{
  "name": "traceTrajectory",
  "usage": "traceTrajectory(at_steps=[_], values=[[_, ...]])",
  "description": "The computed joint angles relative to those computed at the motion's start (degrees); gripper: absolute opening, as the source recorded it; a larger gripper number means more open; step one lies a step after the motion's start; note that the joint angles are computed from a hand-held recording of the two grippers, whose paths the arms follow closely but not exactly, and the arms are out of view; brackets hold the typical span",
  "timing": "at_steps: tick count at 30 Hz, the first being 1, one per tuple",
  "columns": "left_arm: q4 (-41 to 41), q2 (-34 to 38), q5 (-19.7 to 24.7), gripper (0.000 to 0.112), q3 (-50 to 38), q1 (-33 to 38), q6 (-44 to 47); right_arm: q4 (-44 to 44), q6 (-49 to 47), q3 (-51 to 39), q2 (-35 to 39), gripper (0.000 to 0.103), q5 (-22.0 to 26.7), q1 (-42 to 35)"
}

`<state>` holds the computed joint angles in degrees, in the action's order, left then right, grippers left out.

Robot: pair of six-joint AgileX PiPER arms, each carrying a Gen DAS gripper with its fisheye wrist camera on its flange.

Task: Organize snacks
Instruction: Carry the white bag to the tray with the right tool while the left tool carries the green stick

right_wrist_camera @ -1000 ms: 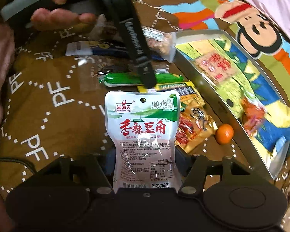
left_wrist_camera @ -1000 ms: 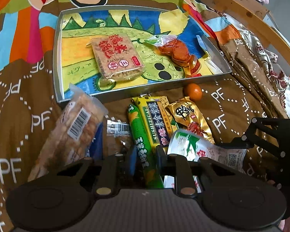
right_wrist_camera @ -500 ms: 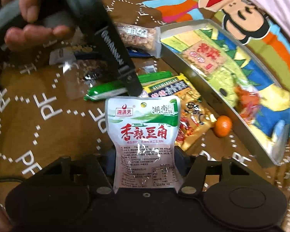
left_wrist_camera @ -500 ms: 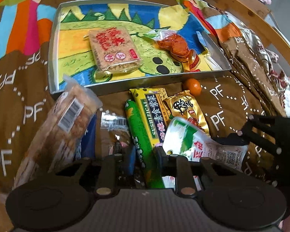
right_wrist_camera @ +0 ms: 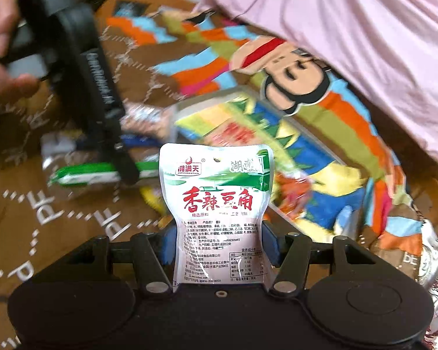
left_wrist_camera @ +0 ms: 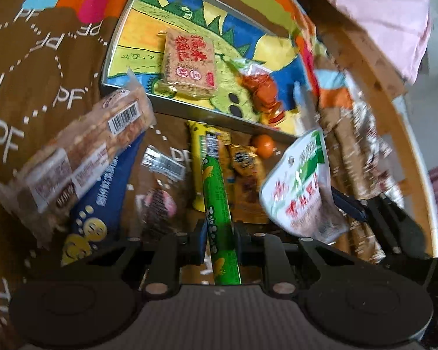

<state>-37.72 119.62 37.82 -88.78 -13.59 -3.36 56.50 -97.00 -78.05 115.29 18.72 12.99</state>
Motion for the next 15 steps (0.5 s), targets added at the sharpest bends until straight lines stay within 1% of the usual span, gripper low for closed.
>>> traceTrajectory(at_steps=[1, 4, 8, 10, 12, 14, 15], values=[[-2.60, -0.38, -0.45, 0.021, 0.86, 0.34, 1.38, 2.11, -1.58, 0.44, -0.27, 0.060, -0.62, -0.02], [-7.04, -1.37, -2.06, 0.021, 2.90, 0.79, 4.15, 10.06, -7.97, -0.37, 0.49, 0.060, -1.70, -0.63], [-9.52, -2.50, -5.87, 0.020, 4.39, 0.58, 6.69, 15.58, -10.14, -1.74, 1.35, 0.060, -3.16, -1.10], [-8.27, -3.17, -8.41, 0.021, 4.69, -0.02, 6.02, 18.63, -11.24, -3.14, 2.30, 0.060, -3.38, -1.36], [-5.33, -3.64, -12.09, 0.021, 4.42, -0.98, 4.13, 21.75, -12.79, -5.48, 3.92, 0.060, -3.89, -1.27], [-2.03, -3.08, -15.13, 0.020, 2.87, -1.64, 1.19, 21.30, -10.66, -9.45, 6.42, 0.060, -3.90, -1.14], [1.01, -2.24, -16.15, 0.020, 1.18, -1.93, -1.59, 20.40, -8.93, -11.93, 7.95, 0.060, -4.01, -1.00]])
